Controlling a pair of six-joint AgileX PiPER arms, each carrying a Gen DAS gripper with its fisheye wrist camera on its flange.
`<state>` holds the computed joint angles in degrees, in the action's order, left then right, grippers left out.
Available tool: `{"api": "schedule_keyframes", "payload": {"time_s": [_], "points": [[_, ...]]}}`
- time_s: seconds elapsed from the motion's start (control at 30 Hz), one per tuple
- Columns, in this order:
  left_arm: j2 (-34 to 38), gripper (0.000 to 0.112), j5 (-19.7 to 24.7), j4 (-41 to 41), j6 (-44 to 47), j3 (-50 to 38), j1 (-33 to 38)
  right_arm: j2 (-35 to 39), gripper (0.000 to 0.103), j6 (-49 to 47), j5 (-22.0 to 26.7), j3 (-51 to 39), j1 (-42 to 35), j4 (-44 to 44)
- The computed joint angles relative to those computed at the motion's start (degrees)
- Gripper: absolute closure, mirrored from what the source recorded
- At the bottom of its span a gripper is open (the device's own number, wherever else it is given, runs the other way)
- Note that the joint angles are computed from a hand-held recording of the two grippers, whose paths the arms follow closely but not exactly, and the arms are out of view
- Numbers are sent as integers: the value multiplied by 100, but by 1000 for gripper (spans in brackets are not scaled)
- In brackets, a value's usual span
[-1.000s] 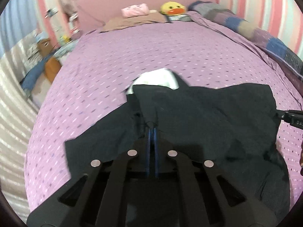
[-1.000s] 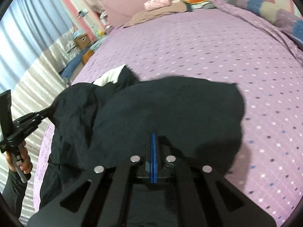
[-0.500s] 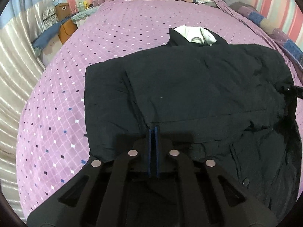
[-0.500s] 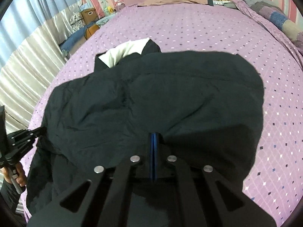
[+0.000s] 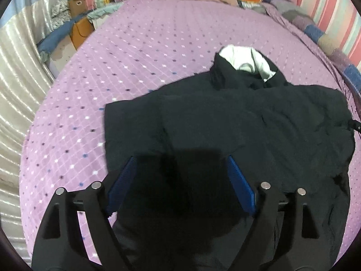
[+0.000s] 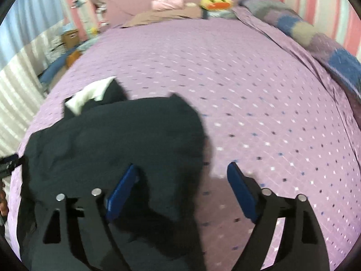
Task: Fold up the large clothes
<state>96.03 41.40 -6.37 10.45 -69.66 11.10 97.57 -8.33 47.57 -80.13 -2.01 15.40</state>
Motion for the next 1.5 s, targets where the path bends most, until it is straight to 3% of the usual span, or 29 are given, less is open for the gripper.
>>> {"api": "schedule_keyframes", "payload": {"time_s": [0.07, 0.13, 0.17, 0.2, 0.23, 0.3, 0.37, 0.47, 0.67, 0.83, 0.93, 1.0, 1.07, 1.17, 1.23, 1.27, 1.3, 1.37, 1.43, 1.5], "points": [[227, 38, 42, 39, -131, -123, -166, 313, 18, -360, 170, -155, -258, 652], [331, 55, 60, -23, -113, -143, -254, 491, 20, -685, 170, -153, -371, 1104], [393, 66, 74, -22, -154, -175, -323, 584, 33, -989, 215, -133, -442, 1531], [435, 74, 7, 131, -326, -174, -448, 666, 57, -1208, 359, -132, -522, 1877], [453, 79, -47, 246, -431, -168, -549, 702, 62, -1244, 363, -84, -522, 1994], [500, 99, -28, 268, -476, -247, -632, 672, 74, -1194, 205, -31, -365, 1814], [377, 107, 19, 109, -391, -275, -616, 567, 81, -1060, 70, 8, -222, 1610], [77, 110, 22, 4, -285, -226, -566, 292, 86, -947, -83, 63, -81, 1470], [-707, 110, 330, -210, 56, -203, -192, -196, 87, -701, 86, -81, 313, 1209], [-988, 109, 519, -597, 829, 17, 860, -199, 87, 135, 157, -400, 1226, 222], [-709, 108, 526, -888, 1304, 194, 1475, -65, 81, 1131, 55, -376, 2061, -1167], [-463, 107, 246, -831, 1314, 383, 1505, 166, 76, 1806, 73, -341, 2519, -2180], [-342, 106, 57, -698, 1198, 537, 1452, 262, 68, 2070, 1, -176, 2595, -2411], [-349, 104, -110, -514, 998, 611, 1338, 45, 61, 1813, -76, 4, 2311, -1903], [-437, 95, -71, -274, 833, 558, 1291, -176, 55, 1273, -49, 102, 1945, -1134], [-560, 87, -114, -78, 698, 576, 1269, -308, 48, 971, -59, 157, 1716, -691], [-854, 64, -102, 237, 521, 707, 1333, -531, 37, 763, -142, 309, 1488, -319], [-1050, 38, -226, 673, 127, 732, 1140, -782, 26, 622, -137, 350, 1128, -21], [-1165, 35, -234, 985, -99, 684, 997, -838, 24, 839, -43, 143, 1035, -256], [-1212, 28, 15, 962, -55, 448, 972, -792, 12, 1401, -33, -141, 1184, -866]]}}
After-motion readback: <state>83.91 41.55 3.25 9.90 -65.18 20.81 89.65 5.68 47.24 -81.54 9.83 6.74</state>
